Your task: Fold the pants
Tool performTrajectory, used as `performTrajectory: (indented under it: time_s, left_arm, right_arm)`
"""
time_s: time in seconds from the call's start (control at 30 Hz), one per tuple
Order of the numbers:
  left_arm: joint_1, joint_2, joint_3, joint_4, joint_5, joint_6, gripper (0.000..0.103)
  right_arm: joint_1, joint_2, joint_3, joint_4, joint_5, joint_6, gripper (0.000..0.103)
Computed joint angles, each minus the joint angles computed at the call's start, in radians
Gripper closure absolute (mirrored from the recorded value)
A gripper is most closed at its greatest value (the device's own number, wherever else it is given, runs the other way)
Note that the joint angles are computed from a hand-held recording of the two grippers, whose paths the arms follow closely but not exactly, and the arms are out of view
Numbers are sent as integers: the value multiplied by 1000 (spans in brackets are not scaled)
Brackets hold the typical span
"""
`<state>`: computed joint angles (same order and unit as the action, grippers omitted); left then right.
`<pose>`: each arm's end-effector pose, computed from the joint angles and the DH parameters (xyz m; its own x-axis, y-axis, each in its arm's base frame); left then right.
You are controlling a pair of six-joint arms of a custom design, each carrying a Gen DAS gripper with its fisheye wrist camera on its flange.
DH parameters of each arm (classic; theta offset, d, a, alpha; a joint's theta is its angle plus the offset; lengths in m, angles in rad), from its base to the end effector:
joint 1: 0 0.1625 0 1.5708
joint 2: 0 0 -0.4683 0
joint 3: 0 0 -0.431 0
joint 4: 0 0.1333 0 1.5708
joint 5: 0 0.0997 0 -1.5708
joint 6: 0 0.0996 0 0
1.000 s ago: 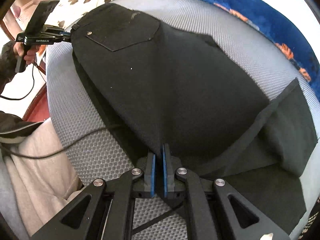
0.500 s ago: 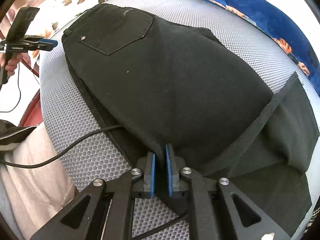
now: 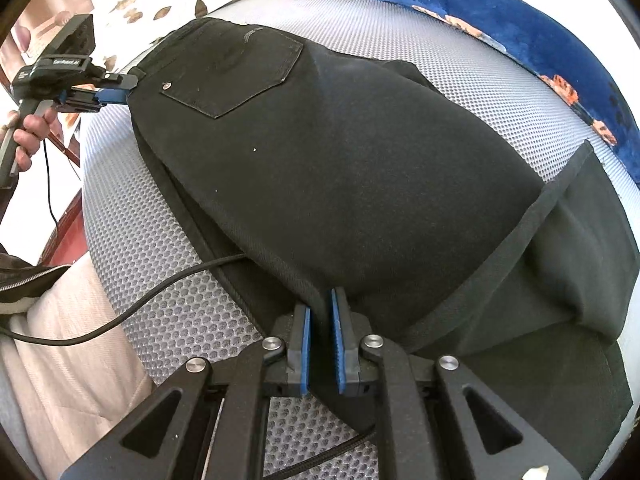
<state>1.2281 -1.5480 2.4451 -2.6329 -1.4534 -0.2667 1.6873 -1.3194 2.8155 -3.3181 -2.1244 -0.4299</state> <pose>0.0041 -0.4200 0.2126 -0.9959 0.0596 -0.0682 0.0715 0.9794 -0.1889 0.1113 -0.2551 0.1290 -0.7349 -0.3729 0.5665 -0.4608 0.8874 -0.0137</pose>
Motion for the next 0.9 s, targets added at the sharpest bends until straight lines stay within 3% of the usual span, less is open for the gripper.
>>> performTrajectory:
  time_s: [0.1, 0.2, 0.37, 0.47, 0.6, 0.7, 0.77, 0.83, 0.9]
  left_arm:
    - [-69, -19, 10, 2, 96, 21, 87]
    - [-124, -42, 14, 3, 158, 57, 87]
    - [-109, -6, -10, 49, 220, 112, 87]
    - [-93, 12, -4, 25, 221, 108, 87]
    - [-138, -21, 25, 32, 281, 111, 82]
    - [-200, -50, 41, 80, 335, 72, 72]
    - [-233, -87, 52, 120, 342, 70, 61]
    - [-274, -128, 72, 146, 343, 87, 58]
    - [-307, -172, 90, 171, 352, 96, 58]
  right_arm:
    - [12, 3, -1, -1, -9, 3, 92]
    - [31, 0, 3, -3, -7, 25, 93]
    - [41, 46, 12, -52, -3, 48, 92]
    - [47, 56, 8, -54, -8, 58, 90]
    - [50, 60, 3, -52, -15, 63, 90]
    - [73, 30, -5, -4, -25, 74, 73]
    - [98, -27, -4, 56, -26, 90, 46]
    - [136, -95, 7, 90, -32, 102, 39]
    - [140, -242, 12, 229, 5, 123, 39]
